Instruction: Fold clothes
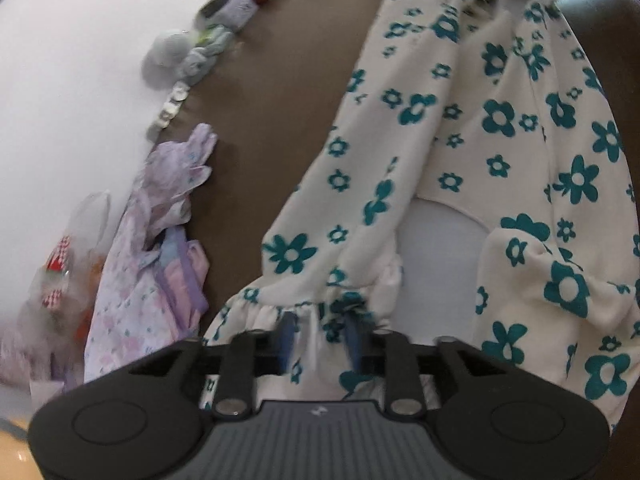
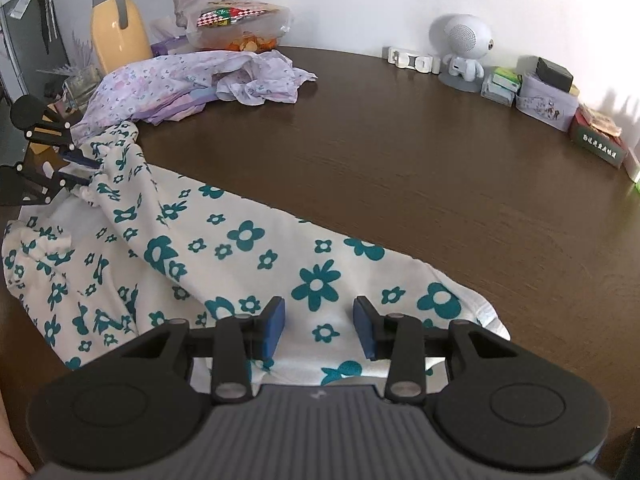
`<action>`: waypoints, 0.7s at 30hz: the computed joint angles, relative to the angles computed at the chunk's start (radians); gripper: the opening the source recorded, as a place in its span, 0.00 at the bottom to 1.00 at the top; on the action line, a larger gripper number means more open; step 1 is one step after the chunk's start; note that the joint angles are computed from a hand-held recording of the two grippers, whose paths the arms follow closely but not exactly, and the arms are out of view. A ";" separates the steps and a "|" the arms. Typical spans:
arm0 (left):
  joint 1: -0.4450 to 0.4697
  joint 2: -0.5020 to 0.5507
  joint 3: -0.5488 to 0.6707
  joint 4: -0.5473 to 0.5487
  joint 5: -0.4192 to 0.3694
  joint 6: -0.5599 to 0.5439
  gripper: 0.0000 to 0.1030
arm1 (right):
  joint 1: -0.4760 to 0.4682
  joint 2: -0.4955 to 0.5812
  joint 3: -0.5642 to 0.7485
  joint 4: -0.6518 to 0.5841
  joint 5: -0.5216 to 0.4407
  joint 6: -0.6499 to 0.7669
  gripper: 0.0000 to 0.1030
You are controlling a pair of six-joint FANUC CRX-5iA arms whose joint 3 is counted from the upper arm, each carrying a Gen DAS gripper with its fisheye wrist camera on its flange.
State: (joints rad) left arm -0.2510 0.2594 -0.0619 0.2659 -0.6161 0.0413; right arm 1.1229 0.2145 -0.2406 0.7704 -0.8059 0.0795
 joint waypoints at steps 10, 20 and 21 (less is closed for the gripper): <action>0.022 0.049 0.097 -0.005 -0.148 0.085 0.30 | 0.001 0.003 -0.008 0.011 0.006 -0.018 0.40; 0.059 -0.007 -0.030 0.178 -0.041 0.062 0.01 | 0.002 0.002 -0.021 0.011 0.017 -0.029 0.41; 0.057 -0.039 -0.080 0.223 0.017 0.022 0.01 | 0.003 0.005 -0.018 0.011 0.014 -0.026 0.41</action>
